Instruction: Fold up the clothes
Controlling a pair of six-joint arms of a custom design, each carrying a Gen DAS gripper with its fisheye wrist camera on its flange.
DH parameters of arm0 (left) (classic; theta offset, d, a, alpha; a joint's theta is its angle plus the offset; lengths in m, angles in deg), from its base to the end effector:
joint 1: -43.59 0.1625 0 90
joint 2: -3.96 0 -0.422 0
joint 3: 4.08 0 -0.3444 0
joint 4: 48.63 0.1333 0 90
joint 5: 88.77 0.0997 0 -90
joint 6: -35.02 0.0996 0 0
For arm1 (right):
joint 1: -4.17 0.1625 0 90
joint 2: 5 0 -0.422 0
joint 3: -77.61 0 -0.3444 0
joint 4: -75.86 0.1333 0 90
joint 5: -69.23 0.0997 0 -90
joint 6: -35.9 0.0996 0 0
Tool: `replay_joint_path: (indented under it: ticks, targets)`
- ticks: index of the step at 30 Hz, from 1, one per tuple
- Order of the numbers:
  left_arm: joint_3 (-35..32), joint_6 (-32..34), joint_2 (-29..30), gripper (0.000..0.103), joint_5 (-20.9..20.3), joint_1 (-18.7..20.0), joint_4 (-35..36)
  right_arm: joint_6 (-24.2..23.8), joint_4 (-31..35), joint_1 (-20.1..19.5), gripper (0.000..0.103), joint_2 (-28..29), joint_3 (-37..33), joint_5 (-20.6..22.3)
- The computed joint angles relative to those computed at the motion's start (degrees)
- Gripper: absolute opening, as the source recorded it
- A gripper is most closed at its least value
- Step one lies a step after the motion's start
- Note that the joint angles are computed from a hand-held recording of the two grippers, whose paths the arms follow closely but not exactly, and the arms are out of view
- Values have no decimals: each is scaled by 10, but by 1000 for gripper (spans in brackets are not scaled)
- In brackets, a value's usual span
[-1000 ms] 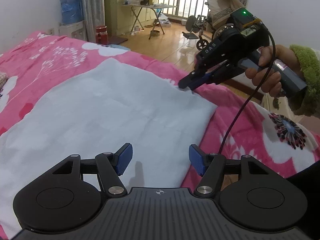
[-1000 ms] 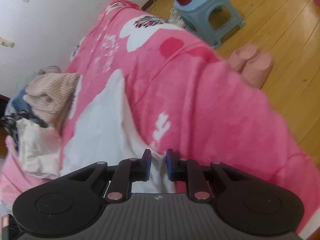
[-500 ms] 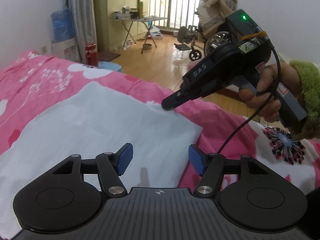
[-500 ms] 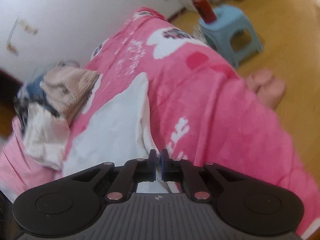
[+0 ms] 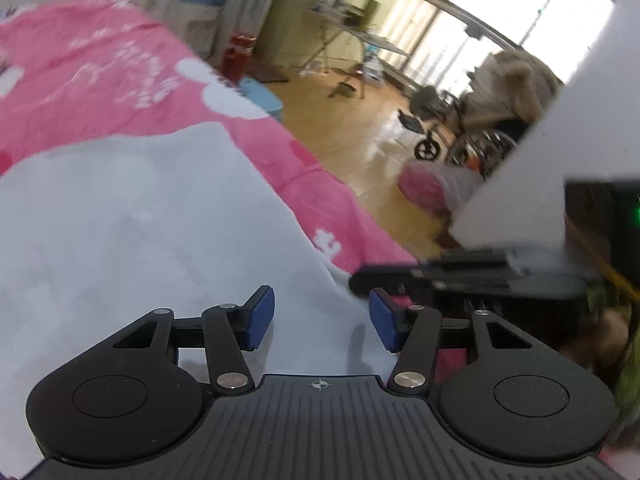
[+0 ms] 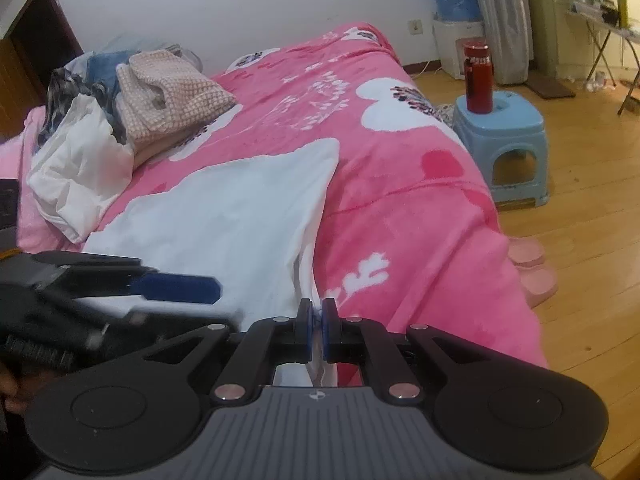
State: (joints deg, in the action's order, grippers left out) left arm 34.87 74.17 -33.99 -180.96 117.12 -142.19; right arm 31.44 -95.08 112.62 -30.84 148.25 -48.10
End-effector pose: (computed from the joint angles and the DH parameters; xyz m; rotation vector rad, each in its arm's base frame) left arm -0.0973 -0.7858 0.3210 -1.4530 -2.7518 0.0799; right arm 0.3226 -0.6903 0.0911 0.3144 -2.5907 0.9195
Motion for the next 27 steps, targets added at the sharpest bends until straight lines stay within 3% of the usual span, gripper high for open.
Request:
replay_joint_path:
  ticks: [9, 12, 21, 23, 27]
  targets:
    - [20, -18, 4, 44, 15, -7, -9, 167, -54, -50, 4, -34, 66, 132]
    - [27, -21, 4, 40, 21, -10, -16, 198, -73, -61, 4, -37, 80, 160]
    - [18, -40, 16, 17, 40, -13, -16, 231, -101, -76, 4, -37, 95, 192]
    - [16, -43, 17, 9, 36, -11, -17, 230, -104, -76, 4, -37, 96, 192]
    - [6, -58, 19, 2, 20, -7, -18, 226, -109, -75, 4, -37, 96, 188]
